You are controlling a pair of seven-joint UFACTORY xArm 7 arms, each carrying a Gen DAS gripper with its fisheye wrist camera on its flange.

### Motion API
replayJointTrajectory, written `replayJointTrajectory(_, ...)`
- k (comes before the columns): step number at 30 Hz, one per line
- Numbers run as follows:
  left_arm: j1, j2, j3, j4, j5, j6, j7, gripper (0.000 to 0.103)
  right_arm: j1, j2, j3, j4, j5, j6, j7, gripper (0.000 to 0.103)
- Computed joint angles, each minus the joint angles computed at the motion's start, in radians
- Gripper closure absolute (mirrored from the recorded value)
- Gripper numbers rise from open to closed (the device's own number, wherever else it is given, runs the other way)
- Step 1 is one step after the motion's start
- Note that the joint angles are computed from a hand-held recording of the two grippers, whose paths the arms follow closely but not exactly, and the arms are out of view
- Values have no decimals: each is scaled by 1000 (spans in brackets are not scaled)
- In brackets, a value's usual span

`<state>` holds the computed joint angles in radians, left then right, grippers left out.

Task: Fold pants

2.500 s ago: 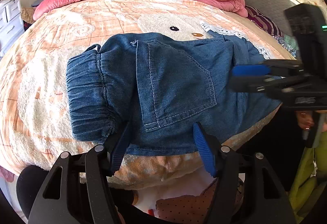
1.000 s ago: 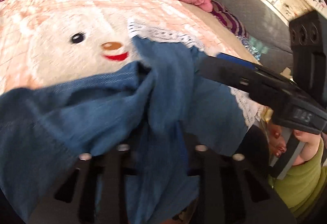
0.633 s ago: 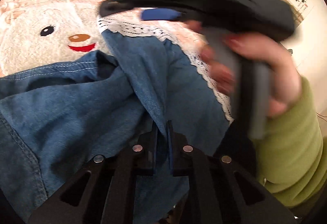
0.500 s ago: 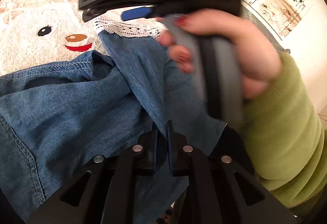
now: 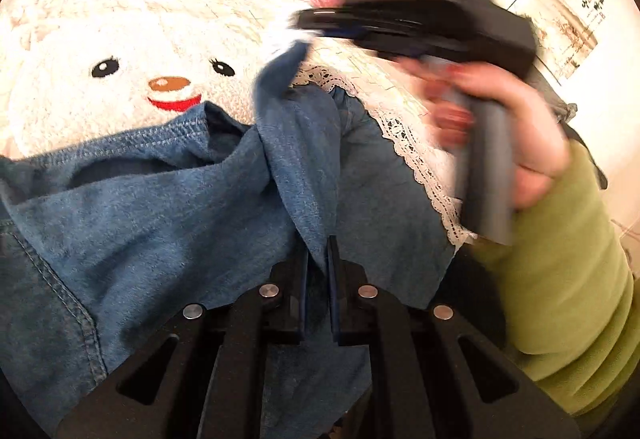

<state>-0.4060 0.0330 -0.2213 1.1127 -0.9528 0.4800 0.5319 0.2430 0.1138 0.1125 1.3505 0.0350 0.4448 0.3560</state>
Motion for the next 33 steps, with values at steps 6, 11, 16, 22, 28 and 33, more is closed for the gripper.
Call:
replayJointTrajectory(6, -6, -44, 8, -19, 91, -31, -26, 96, -53, -363, -19, -374, 15, -123, 116, 99)
replayJointTrajectory(11, -12, -93, 30, -58, 58, -15, 63, 95, -45, -603, -53, -627, 108, -107, 157, 99)
replayJointTrajectory(16, -47, -162, 40, -129, 50, -27, 115, 95, -21, -714, -59, -747, 158, -66, 174, 99)
replayJointTrajectory(22, -84, -188, 42, -156, 124, -29, 142, 95, -10, -760, -82, -802, 184, -25, 173, 96)
replayJointTrajectory(28, -104, -189, 37, -173, 211, -32, 79, 95, -10, -789, -110, -834, 212, -21, 137, 73)
replayJointTrajectory(33, -114, -183, 33, -176, 260, -40, 38, 95, -11, -750, -129, -820, 226, -3, 89, 86)
